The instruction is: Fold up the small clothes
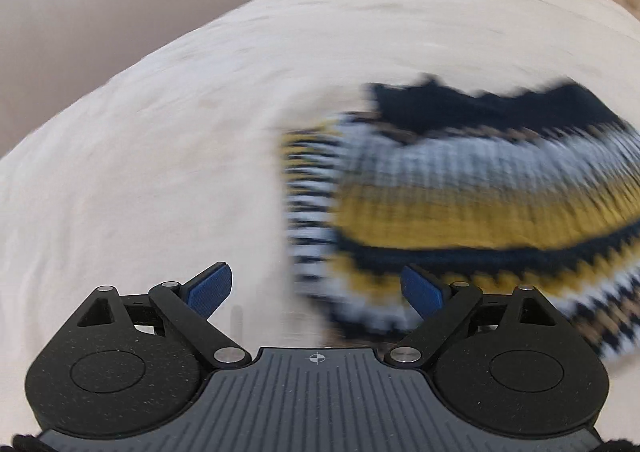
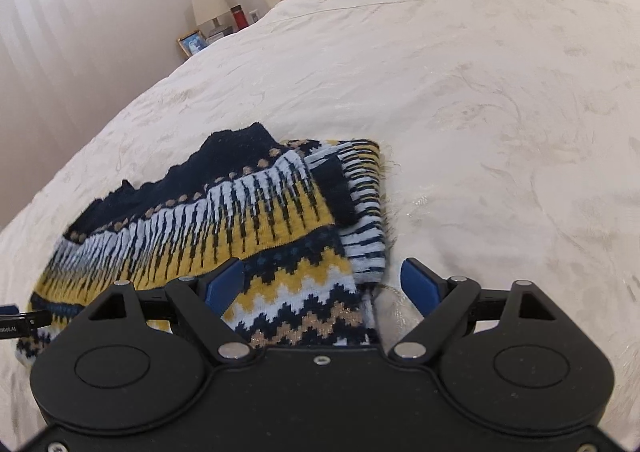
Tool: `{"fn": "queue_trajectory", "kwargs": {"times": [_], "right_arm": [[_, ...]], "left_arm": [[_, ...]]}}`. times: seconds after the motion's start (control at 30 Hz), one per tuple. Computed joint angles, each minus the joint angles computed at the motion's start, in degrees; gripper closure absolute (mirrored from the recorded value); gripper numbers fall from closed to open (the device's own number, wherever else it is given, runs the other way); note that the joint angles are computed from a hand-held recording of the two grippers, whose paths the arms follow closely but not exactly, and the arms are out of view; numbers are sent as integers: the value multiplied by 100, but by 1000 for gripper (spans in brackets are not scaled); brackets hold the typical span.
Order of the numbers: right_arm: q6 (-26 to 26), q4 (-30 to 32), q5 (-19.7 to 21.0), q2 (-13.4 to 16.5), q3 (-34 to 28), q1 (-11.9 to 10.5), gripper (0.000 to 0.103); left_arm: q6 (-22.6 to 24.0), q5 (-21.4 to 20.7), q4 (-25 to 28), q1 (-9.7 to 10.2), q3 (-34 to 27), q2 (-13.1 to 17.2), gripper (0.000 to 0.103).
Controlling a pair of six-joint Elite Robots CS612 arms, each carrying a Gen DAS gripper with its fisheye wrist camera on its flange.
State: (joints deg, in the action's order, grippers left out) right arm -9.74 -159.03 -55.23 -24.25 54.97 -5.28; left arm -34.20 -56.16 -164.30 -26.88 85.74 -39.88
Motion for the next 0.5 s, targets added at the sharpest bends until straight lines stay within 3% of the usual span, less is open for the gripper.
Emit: {"fn": "queue_trajectory", "kwargs": {"times": [0.13,0.3,0.4,0.5], "right_arm": [[72,-31,46,3,5,-9,16],[100,85,100,21,-31,-8,10],[71,119,105,13,-15,-9,10],[126,128,101,23,-29,-14,10]], "left_arm": [[-535,-216,-552,72,175,-94,11],[-10,-899,-1264,24,86,12,11],[366,-1217,-945,0,-56,91,10],[345,-1097,-362,-31,-111,119,11]]}}
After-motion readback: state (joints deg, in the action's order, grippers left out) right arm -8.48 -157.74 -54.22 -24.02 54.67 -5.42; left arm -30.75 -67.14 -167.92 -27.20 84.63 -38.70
